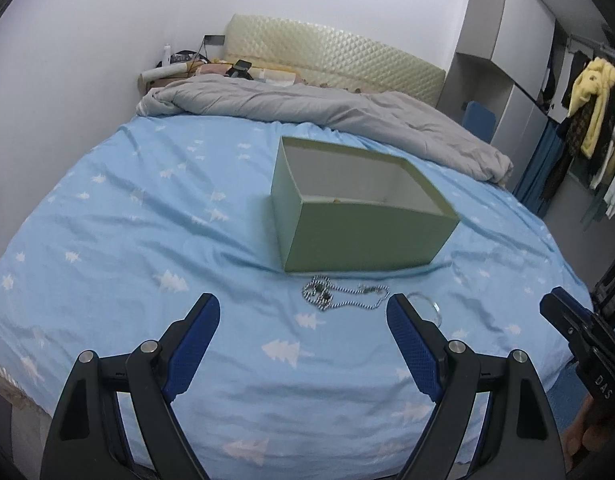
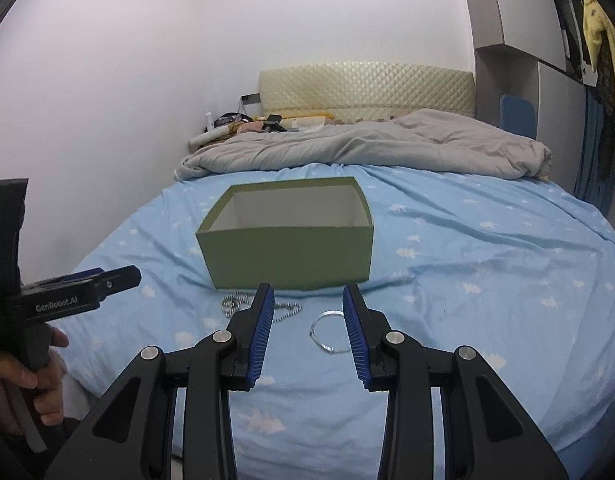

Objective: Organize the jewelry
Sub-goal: 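Withdraw both open grippers toward the silver chain and silver bangle, then grasp the silver bead chain with the left gripper while the right gripper grasps the silver bangle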

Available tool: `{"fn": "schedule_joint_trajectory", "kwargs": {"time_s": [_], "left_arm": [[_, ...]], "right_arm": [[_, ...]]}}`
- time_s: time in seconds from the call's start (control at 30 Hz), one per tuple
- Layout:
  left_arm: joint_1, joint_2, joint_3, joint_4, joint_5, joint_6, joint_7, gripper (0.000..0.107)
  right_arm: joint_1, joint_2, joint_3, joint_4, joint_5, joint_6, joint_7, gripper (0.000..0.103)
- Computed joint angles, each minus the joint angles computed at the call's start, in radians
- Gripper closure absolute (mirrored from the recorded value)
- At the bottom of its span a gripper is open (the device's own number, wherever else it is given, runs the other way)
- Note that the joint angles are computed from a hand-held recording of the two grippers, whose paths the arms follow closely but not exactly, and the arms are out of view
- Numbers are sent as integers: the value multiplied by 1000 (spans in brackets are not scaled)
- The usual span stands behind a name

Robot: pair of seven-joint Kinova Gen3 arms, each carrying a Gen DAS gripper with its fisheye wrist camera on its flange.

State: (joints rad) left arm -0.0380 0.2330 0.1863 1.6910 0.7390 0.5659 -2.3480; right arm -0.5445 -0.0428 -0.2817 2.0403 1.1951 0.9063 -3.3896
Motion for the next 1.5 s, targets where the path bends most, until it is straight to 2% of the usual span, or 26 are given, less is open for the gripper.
{"fn": "schedule_joint_trajectory", "kwargs": {"time_s": [0.3, 0.57, 0.7, 0.93, 1.0, 1.07, 1.13, 1.17, 1.4, 1.5], "left_arm": [[5, 24, 19, 48, 4, -26, -71, 22], [24, 80, 36, 16, -52, -46, -23, 23], [51, 121, 33, -18, -110, -47, 40, 23], [74, 198, 55, -87, -192, -43, 127, 24], [86, 221, 55, -110, -220, -38, 152, 29], [89, 243, 60, -135, -239, -26, 172, 31], [98, 273, 62, -168, -260, -9, 195, 36], [101, 282, 63, -180, -269, -2, 203, 41], [135, 355, 57, -270, -332, 19, 273, 43], [144, 383, 55, -310, -357, 40, 295, 53]], "right_arm": [[-44, 31, -12, 60, 16, 35, -128, 60], [-32, 57, 24, 94, 36, -26, -189, 57], [-11, 72, 48, 110, 57, -82, -213, 53], [48, 117, 102, 107, 81, -211, -202, 53], [59, 135, 113, 98, 83, -231, -191, 52], [70, 151, 127, 90, 82, -255, -178, 44], [86, 163, 144, 88, 90, -294, -175, 40], [93, 170, 151, 85, 90, -311, -169, 40], [135, 230, 205, 37, 49, -405, -78, 37], [143, 256, 228, 8, 0, -424, -13, 33]]}}
